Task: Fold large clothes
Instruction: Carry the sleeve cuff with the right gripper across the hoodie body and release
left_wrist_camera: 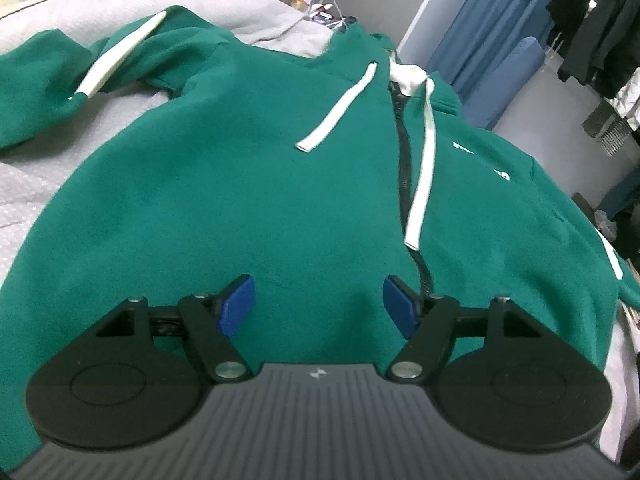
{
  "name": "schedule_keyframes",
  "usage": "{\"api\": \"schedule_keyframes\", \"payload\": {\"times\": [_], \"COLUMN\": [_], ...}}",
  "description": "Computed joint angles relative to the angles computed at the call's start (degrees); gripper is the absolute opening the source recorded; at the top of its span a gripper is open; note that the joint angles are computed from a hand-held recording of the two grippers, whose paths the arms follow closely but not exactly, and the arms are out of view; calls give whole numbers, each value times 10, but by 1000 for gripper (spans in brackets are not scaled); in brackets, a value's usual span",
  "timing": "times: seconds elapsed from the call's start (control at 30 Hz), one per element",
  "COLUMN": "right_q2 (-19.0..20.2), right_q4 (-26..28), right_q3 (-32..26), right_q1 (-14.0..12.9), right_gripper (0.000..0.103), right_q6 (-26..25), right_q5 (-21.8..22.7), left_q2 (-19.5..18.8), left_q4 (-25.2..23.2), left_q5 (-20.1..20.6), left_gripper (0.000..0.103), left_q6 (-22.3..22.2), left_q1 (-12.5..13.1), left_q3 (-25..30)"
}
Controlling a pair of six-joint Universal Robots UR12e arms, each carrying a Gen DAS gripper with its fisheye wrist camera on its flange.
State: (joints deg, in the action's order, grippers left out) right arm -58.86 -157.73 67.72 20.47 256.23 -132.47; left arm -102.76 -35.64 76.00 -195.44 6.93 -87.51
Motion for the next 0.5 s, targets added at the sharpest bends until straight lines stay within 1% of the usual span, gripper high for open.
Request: {"api": "schedule_keyframes", "payload": {"times": [0.07, 0.17, 0.27, 0.37, 0.5], "right_q2": [3, 17, 42, 77, 151], "right_q4": [5, 3, -2, -7, 2], "right_q3": [-19, -59, -121, -206, -370], "right_q1": [-2, 0, 5, 16, 41], "right_gripper": [22, 22, 22, 22, 22], "right_q6": [-30, -93, -166, -267, -413], "right_q5": [-3, -18, -30, -36, -39], "left_q2": [-2, -4, -4, -5, -3], "left_q4": [-4, -8, -6, -1, 12], "left_q5": [5, 7, 13, 15, 13], "left_gripper": [75, 75, 75, 75, 75], "left_q6": [-4, -9, -6, 3, 20], "left_q1": [1, 3, 5, 7, 11], "left_q3": [3, 8, 14, 19, 23]}}
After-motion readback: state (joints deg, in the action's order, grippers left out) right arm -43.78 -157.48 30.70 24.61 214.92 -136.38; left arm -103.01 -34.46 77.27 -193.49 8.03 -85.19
